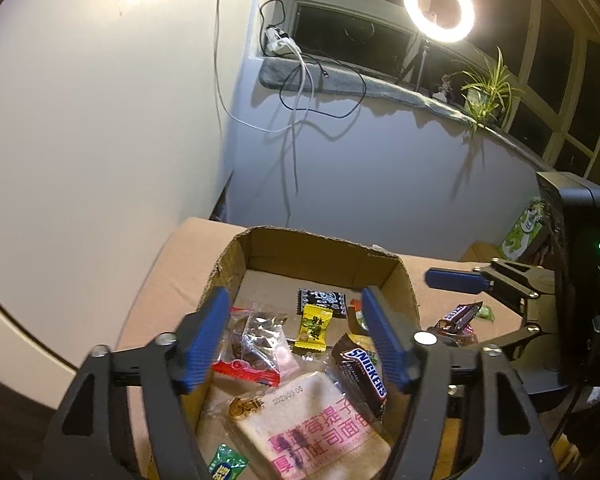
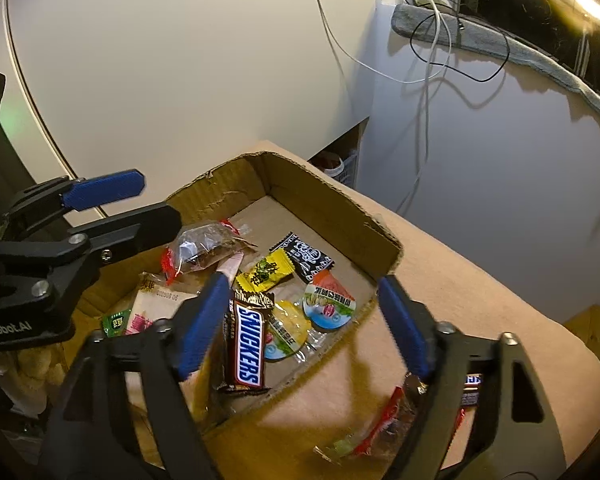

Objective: Organize snacks
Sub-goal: 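Carry both snacks over the box and open both grippers to drop them, then move both open grippers back toward the remaining snacks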

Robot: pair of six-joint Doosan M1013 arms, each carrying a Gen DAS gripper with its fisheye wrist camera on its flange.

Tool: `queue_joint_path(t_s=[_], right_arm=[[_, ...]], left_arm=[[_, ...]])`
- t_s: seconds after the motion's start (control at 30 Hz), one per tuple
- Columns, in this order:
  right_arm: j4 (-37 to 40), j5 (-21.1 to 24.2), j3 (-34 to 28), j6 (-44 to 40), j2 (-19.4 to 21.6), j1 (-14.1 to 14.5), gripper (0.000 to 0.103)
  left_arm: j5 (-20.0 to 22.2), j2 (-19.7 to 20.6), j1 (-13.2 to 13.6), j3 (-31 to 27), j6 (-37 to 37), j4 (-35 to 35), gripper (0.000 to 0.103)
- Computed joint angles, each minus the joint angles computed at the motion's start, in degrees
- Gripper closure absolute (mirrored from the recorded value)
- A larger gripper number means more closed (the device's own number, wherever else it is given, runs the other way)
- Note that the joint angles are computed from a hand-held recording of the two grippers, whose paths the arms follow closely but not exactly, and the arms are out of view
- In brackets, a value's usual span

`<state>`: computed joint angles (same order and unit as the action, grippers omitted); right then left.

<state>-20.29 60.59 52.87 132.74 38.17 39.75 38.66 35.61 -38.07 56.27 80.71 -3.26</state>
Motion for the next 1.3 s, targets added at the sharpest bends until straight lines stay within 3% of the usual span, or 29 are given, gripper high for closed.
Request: queue_joint_path(t_s=[0.27,0.8,1.3], right_arm=[[-2.76,1.91,2.48,1.7,-2.26,0.65,0.02],[-7.37,1.84,16.32,13.85,-12.75,0.1,0.02],[-5.48,-1.29,25.86,15.38,-17.77,-2.34,0.02]], left_arm=[[-0.61,-1.5,-0.58,1.64,-1.16,0.56,0.03],[-1.95,-3.24,-3.41,3.92,4.4,-5.82,0.03],[2.99,-0.17,-7.44,0.75,7.51,-9.13,0.03]])
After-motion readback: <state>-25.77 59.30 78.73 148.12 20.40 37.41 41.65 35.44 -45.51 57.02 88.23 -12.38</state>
